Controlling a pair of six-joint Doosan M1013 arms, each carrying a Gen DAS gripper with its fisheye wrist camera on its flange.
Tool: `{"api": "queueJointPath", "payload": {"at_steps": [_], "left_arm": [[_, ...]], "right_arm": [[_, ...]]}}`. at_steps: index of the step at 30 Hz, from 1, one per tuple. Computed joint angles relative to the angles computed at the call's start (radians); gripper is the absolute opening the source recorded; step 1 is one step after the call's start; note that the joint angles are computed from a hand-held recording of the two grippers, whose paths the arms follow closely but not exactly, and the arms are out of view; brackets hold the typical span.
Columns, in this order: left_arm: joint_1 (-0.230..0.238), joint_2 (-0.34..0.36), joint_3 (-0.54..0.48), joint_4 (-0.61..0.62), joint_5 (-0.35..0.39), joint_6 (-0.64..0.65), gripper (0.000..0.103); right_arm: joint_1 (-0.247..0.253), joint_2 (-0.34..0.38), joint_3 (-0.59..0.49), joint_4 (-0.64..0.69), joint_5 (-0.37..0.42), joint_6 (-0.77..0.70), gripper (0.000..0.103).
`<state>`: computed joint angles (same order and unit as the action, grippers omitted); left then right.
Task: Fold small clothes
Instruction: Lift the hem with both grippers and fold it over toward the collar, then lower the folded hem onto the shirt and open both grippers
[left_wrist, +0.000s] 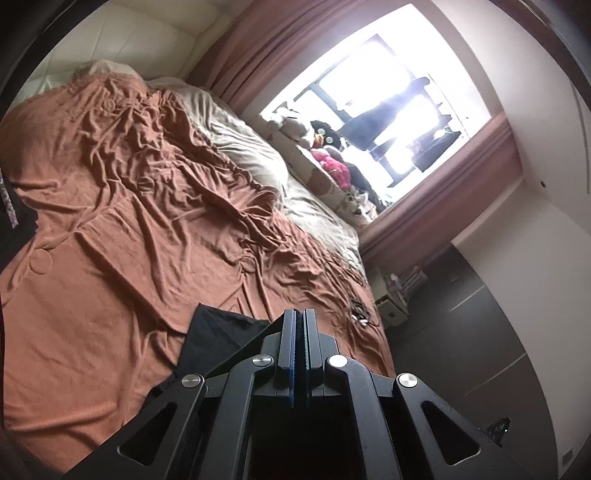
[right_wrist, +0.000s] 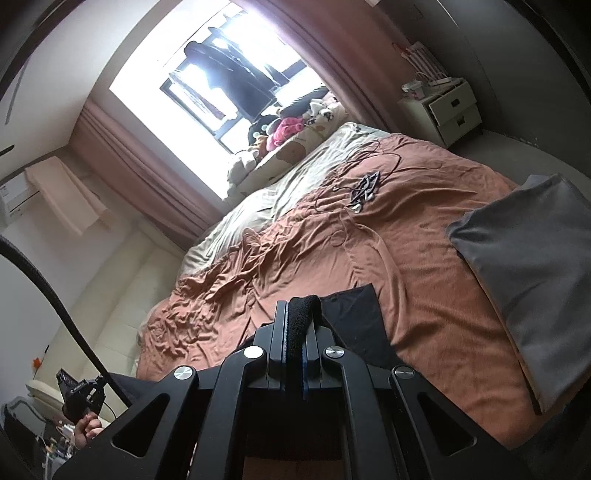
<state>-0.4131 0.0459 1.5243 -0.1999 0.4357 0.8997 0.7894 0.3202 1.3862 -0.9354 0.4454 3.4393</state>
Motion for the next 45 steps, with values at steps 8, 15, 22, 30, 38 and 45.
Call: {"api": "queueJointPath", "payload": {"at_steps": [8,15,22,30,38,45], "left_arm": [[0.027,0.101,-0.089,0.01,0.063,-0.008,0.002],[0.049,0.176,-0.118,0.003,0.105,-0.036,0.002],[0.065,0.24,-0.136,-0.001,0.151,-0.056,0.003],[0.071,0.326,-0.204,0.035,0.211,-0.079,0.003],[0.082,0.431,-0.31,0.054,0.284,-0.077,0.003],[0.089,0.512,-0.393,0.068,0.35,-0.07,0.003]], "right_arm": [[-0.046,0.073,-0.098,0.181,0.01,-0.158,0.002],[-0.09,0.153,-0.196,0.422,0.042,-0.358,0.002],[-0.128,0.224,-0.281,0.604,0.089,-0.509,0.002],[-0.16,0.306,-0.382,0.702,0.146,-0.601,0.002],[-0.179,0.371,-0.471,0.76,0.219,-0.664,0.002],[-0.191,0.434,-0.568,0.789,0.316,-0.707,0.002]]}}
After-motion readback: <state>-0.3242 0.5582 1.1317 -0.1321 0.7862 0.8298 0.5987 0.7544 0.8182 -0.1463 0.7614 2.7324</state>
